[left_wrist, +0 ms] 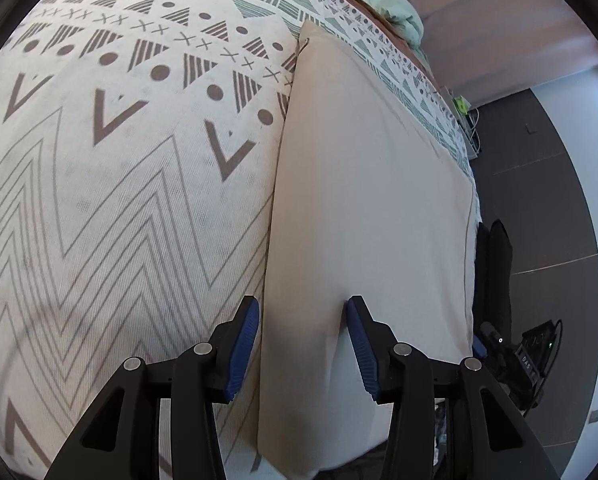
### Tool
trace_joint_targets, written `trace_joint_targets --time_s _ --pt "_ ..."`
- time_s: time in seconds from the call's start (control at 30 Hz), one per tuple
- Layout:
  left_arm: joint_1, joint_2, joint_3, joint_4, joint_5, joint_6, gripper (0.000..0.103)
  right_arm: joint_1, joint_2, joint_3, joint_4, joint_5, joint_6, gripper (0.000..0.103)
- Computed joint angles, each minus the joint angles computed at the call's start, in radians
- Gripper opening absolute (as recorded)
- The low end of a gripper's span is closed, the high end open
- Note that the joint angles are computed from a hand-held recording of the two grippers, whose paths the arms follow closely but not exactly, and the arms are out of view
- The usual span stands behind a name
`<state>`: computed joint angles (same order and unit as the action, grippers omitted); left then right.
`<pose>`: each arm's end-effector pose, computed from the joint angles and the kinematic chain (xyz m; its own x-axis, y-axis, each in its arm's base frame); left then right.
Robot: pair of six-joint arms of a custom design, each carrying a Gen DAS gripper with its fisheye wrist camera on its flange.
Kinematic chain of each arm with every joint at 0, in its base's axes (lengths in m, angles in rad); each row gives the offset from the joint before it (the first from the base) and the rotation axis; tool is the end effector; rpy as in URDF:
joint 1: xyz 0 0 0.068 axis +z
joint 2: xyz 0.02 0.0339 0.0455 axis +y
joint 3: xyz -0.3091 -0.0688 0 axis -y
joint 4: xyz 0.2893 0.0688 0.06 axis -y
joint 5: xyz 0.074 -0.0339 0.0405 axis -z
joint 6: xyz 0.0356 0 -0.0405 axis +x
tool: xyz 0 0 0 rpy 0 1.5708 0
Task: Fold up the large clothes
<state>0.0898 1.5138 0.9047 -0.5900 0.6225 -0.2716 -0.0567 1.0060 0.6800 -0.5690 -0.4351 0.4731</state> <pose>0.3120 0.0073 0.2099 -0.9310 -0.3027 -0.2041 -0.1159 0.7754 -0.6208 0.2148 0.0028 0.2559 -0.7899 0.4587 -0.4070 0.1664 0.7991 0.5778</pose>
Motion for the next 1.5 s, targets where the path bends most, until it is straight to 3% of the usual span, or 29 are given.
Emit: trace_joint_targets --time_s 0.17,0.63,0.9,1.07,1.2,1.33,1.5 --pt "-0.014 0.086 0.081 0.011 -0.017 -0.007 0.047 -0.035 0.198 0.088 0.031 -0.093 -0.119 0.068" --pt "-0.048 0.358 0.386 0.012 -0.100 -0.024 0.047 -0.011 0.675 0.395 0.092 -0.336 -0.178 0.068" --pt "-0.065 0.526 0.614 -0.052 -0.153 -0.006 0.047 0.029 0.842 0.585 0.023 -0.385 -0.192 0.063" --pt "-0.083 0.605 0.714 -0.049 -0.192 -0.002 0.047 0.032 0.890 0.652 -0.033 -0.393 -0.188 0.047" --pt "-0.102 0.597 0.723 -0.044 -0.230 0.003 0.029 0.058 0.851 0.641 -0.022 -0.303 -0.166 0.021" --pt "-0.115 0.531 0.673 0.001 -0.263 0.003 0.019 0.076 0.776 0.589 0.038 -0.272 -0.119 0.015" --pt "-0.107 0.426 0.621 0.015 -0.237 -0.003 0.017 0.104 0.673 0.553 0.058 -0.240 -0.095 0.013"
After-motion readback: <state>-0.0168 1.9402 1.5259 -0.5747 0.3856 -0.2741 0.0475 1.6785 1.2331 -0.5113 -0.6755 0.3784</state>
